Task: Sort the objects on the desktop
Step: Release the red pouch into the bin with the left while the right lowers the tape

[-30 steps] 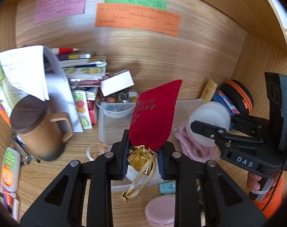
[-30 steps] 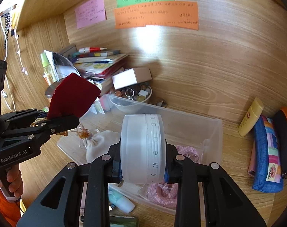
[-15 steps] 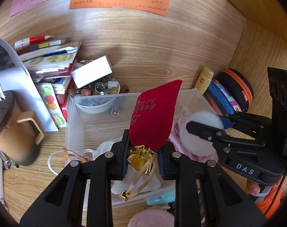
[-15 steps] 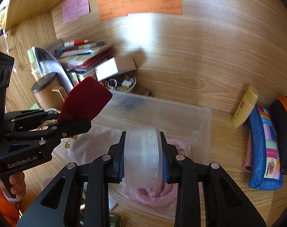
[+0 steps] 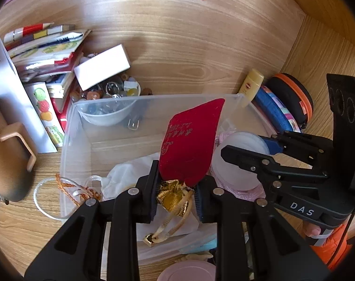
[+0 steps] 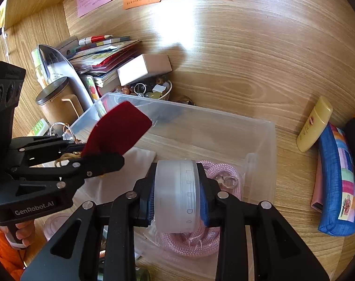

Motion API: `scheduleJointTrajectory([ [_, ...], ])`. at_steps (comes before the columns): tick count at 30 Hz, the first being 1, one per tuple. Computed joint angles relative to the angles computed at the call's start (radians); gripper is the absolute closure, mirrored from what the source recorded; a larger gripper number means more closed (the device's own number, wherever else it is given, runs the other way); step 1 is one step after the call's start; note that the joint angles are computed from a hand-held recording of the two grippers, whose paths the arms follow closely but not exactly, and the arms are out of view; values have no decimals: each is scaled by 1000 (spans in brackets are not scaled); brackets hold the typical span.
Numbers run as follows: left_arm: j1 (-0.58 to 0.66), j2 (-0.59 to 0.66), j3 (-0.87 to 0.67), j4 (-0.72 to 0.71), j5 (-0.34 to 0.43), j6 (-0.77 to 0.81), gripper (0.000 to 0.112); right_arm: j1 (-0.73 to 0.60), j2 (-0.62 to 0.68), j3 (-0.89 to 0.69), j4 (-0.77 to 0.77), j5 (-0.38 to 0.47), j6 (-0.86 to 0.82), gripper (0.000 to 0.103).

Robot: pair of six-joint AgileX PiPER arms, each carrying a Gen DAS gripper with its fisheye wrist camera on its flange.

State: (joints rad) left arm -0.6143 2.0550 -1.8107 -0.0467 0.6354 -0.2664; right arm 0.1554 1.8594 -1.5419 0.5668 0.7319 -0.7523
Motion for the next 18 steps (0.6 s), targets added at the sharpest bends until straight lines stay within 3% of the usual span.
scheduleJointTrajectory([
  [14, -7, 17, -21, -14, 29, 13, 88, 7, 11, -1, -29, -7, 23, 76],
  [18, -4, 29, -36, -30, 38, 28, 81, 9, 10, -4, -38, -7, 30, 76],
])
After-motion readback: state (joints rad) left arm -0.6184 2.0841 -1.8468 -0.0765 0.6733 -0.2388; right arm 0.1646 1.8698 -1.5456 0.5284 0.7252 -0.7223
